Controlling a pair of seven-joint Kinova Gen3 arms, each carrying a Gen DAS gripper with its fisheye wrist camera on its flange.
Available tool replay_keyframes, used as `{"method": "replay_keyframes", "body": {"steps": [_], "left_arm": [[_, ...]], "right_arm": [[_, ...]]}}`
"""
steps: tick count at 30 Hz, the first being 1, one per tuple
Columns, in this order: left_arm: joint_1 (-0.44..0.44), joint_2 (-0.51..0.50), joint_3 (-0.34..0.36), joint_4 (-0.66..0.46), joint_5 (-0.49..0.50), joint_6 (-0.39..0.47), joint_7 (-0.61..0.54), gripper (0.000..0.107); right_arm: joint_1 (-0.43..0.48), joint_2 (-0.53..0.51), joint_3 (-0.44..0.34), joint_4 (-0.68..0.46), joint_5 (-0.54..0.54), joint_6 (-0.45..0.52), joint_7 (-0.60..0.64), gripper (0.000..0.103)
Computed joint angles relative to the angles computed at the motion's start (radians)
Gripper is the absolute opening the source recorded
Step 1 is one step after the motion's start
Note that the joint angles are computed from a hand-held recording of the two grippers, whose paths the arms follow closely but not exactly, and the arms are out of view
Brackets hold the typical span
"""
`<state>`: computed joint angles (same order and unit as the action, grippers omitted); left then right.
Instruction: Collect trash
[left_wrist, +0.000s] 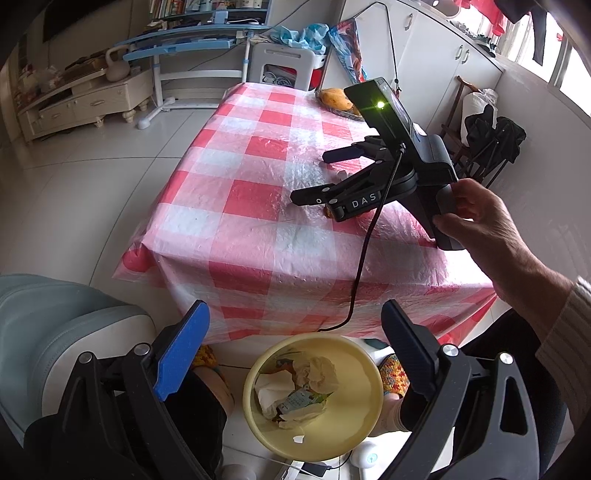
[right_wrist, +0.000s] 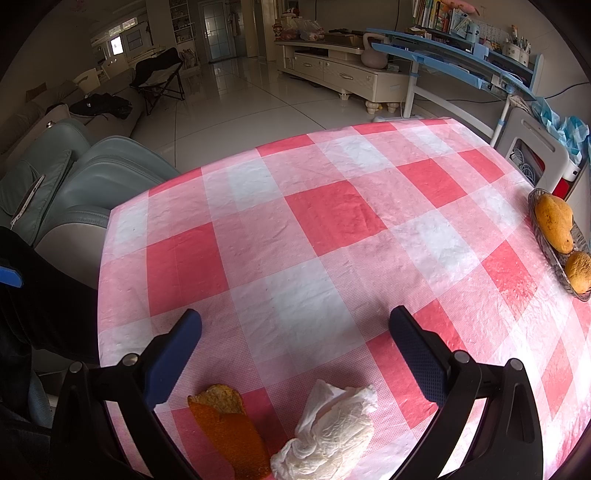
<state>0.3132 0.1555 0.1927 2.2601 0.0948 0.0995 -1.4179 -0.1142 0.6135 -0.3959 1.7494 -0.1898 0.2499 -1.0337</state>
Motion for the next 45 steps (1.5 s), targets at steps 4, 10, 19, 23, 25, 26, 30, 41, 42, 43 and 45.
{"method": "replay_keyframes", "body": {"steps": [4, 10, 19, 23, 25, 26, 30, 41, 42, 43, 45], "left_arm": [[-0.010, 0.001, 0.010, 0.002, 0.003, -0.002, -0.006, 0.091], [-0.092, 0.005, 0.088, 0.006, 0.049, -0.003, -0.057, 0.091], [-0.170, 0.013, 0.154, 0.001, 0.131, 0.004, -0.144, 0.091], [-0.164, 0.013, 0.148, -0.001, 0.144, 0.005, -0.158, 0.091], [-0.156, 0.014, 0.141, -0.002, 0.146, 0.006, -0.160, 0.091], [-0.152, 0.014, 0.137, -0.003, 0.146, 0.007, -0.161, 0.091], [-0.151, 0.014, 0.136, -0.003, 0.153, 0.007, -0.168, 0.091], [-0.160, 0.013, 0.142, -0.004, 0.169, 0.011, -0.186, 0.091], [-0.160, 0.013, 0.141, -0.004, 0.170, 0.011, -0.188, 0.091], [-0.159, 0.013, 0.141, -0.004, 0.171, 0.011, -0.189, 0.091], [-0.158, 0.013, 0.140, -0.004, 0.173, 0.011, -0.191, 0.091]], "right_arm": [[-0.001, 0.000, 0.001, 0.000, -0.001, 0.000, 0.001, 0.097], [-0.003, 0.000, 0.002, 0.000, -0.002, 0.000, 0.000, 0.097], [-0.089, -0.013, 0.086, 0.015, 0.001, -0.035, -0.107, 0.097], [-0.107, -0.016, 0.104, 0.017, 0.025, -0.042, -0.156, 0.097], [-0.110, -0.013, 0.106, 0.012, 0.037, -0.040, -0.171, 0.097], [-0.106, -0.012, 0.102, 0.010, 0.042, -0.039, -0.174, 0.097], [-0.098, -0.009, 0.095, 0.005, 0.057, -0.036, -0.184, 0.097], [-0.110, -0.008, 0.107, 0.001, 0.078, -0.037, -0.223, 0.097], [-0.110, -0.008, 0.107, 0.001, 0.079, -0.037, -0.224, 0.097], [-0.110, -0.008, 0.106, 0.001, 0.081, -0.037, -0.225, 0.097], [-0.109, -0.007, 0.106, 0.001, 0.083, -0.037, -0.227, 0.097]]}}
